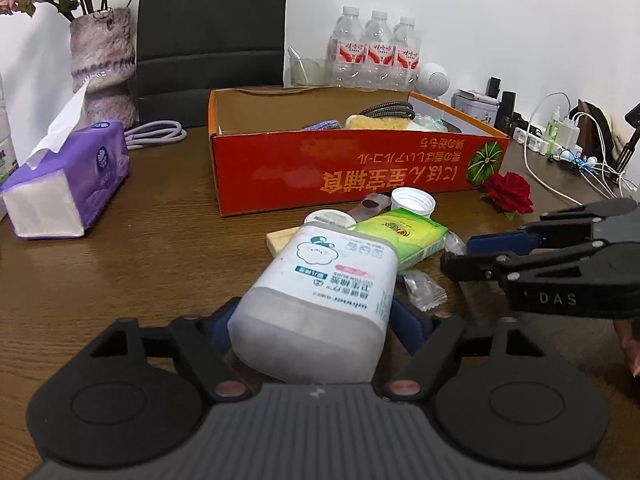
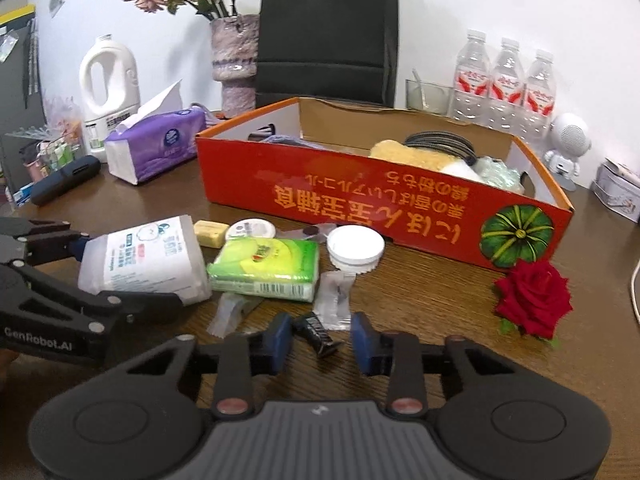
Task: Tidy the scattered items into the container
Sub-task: 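Grasp the white bead bottle with the left tool while the right tool grasps a clear packet, then carry the bottle and packet in both tools over the box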
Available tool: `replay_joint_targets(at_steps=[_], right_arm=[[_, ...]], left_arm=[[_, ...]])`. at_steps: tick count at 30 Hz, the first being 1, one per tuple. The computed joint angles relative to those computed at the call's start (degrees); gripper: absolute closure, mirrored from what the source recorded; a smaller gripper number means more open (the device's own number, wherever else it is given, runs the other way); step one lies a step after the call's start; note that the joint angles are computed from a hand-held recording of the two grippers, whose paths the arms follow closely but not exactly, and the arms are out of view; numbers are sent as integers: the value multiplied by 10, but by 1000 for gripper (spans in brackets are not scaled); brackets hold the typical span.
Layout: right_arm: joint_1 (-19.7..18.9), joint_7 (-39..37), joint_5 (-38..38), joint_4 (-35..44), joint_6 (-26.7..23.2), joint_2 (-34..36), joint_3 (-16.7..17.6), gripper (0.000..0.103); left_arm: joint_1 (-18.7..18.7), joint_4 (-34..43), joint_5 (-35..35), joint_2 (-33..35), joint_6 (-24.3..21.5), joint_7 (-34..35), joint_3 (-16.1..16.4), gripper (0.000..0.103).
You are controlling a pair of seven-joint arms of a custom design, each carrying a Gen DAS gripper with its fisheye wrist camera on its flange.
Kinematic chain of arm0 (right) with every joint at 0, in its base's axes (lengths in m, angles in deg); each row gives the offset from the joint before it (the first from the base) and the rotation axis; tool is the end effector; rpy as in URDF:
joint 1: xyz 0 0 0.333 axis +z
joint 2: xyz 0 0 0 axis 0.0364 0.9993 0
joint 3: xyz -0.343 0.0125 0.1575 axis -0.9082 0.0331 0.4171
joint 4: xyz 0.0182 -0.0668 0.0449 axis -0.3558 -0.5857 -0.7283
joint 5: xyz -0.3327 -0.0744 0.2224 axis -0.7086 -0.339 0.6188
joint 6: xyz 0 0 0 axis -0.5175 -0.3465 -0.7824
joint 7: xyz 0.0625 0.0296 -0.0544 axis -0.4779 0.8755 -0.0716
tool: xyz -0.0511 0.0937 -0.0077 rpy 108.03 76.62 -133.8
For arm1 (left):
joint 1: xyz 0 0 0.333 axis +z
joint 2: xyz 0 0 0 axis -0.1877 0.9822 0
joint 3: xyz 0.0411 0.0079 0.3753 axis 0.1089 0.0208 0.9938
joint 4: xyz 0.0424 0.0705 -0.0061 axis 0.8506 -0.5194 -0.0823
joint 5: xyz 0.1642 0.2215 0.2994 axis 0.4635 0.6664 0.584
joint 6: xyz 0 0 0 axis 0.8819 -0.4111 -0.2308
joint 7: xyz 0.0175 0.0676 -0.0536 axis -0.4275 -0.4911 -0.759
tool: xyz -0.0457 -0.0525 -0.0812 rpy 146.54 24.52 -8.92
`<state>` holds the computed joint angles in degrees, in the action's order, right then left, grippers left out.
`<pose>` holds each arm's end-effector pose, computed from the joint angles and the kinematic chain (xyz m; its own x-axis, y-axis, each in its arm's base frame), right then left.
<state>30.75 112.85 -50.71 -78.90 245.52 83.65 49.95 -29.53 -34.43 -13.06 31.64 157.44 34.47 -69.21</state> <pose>0.6082 0.3297 0.4451 -0.0903 -0.9959 -0.0030 -0.6327 0.0596 -0.7721 0.6784 -0.4494 0.4578 -0.6972 -0.7154 0.0455 -0.4594 0.3972 -0.7944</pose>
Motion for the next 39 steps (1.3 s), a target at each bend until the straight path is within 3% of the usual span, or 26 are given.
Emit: replay_joint_targets(at_steps=[5, 16, 30, 35, 39], right_arm=[[0, 2, -4, -6, 14, -4, 0, 89], [4, 106, -66, -33, 8, -28, 7, 90], [-15, 210, -143, -78, -33, -78, 48, 90], [-29, 210, -176, -66, -58, -92, 56, 90], [-44, 196, -194, -33, -67, -87, 55, 90]], left_arm=[[1, -34, 5, -17, 31, -5, 1, 30], [39, -85, 6, -32, 102, -19, -45, 36], [137, -139, 65, -56, 183, -88, -152, 36], [113, -74, 109, -36, 191, -107, -139, 36], [70, 24, 114, 5, 154, -113, -114, 36]])
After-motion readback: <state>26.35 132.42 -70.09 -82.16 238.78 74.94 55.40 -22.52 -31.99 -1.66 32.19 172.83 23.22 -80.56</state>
